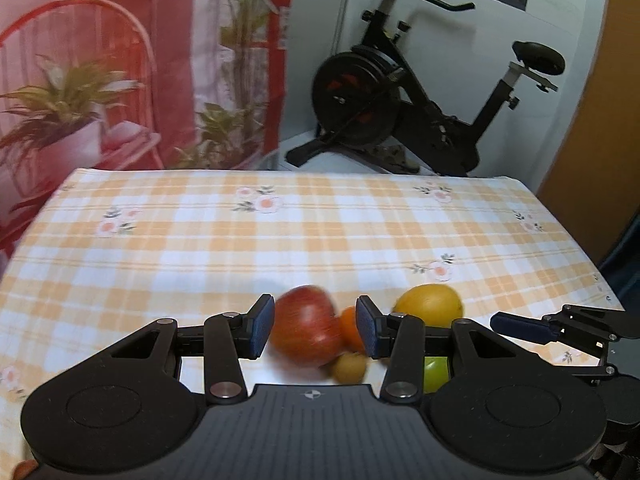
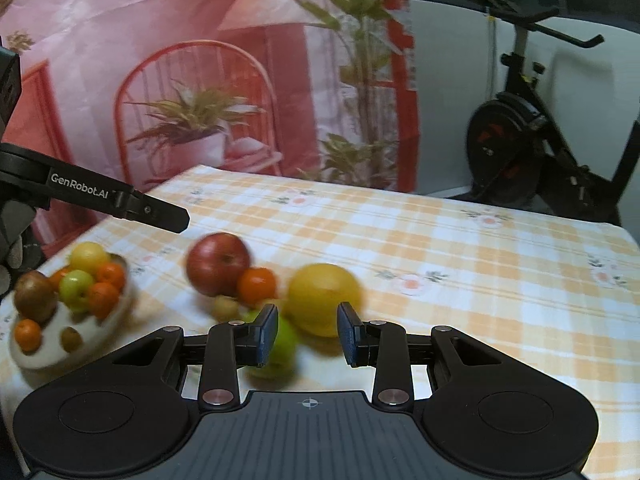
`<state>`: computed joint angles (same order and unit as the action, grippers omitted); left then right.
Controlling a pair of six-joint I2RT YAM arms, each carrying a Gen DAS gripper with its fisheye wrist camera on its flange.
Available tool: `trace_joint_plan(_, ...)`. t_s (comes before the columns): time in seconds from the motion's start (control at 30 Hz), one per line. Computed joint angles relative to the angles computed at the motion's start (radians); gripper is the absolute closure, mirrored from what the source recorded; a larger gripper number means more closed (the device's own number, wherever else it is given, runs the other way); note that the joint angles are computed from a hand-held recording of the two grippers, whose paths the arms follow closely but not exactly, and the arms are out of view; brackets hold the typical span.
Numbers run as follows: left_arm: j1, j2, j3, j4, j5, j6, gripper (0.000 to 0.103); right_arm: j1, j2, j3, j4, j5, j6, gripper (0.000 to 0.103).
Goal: Organize fruits
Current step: 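Withdraw both tools from the plate toward the remaining fruit, then close both tools together around the large yellow pomelo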
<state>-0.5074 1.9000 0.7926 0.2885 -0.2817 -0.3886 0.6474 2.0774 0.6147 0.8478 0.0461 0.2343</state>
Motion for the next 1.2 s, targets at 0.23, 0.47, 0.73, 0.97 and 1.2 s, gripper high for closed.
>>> trace_joint_plan(0.23, -0.019, 0.177, 0.199, -0.047, 0.036, 0.018, 0.056, -0.071, 0.048, 0.012, -0.017, -0.029, -0.043, 0.071)
trace_joint_plan(0.47, -0.003, 0.281, 0.312, -0.074, 0.134, 0.019, 0.056, -0.089, 0.092, 0.047, -0.032, -0.053, -0.068, 0.071)
trace_joint_plan(0.73, 0.008, 0.316, 0.333, -0.025, 0.246, 0.018, 0.056, -0.088, 0.106, 0.083, -0.068, -0.063, -0.116, 0.071)
trace_joint_plan(0.97, 0.005, 0.337, 0.355, -0.023, 0.354, 0.033, 0.055, -0.09, 0.123, 0.115, -0.094, -0.088, -0.141, 0.067)
trace_joint_plan(1.2, 0.007, 0.347, 0.362, -0.016, 0.382, 0.036, 0.056, -0.098, 0.151, 0.138, -0.087, -0.105, -0.148, 0.062)
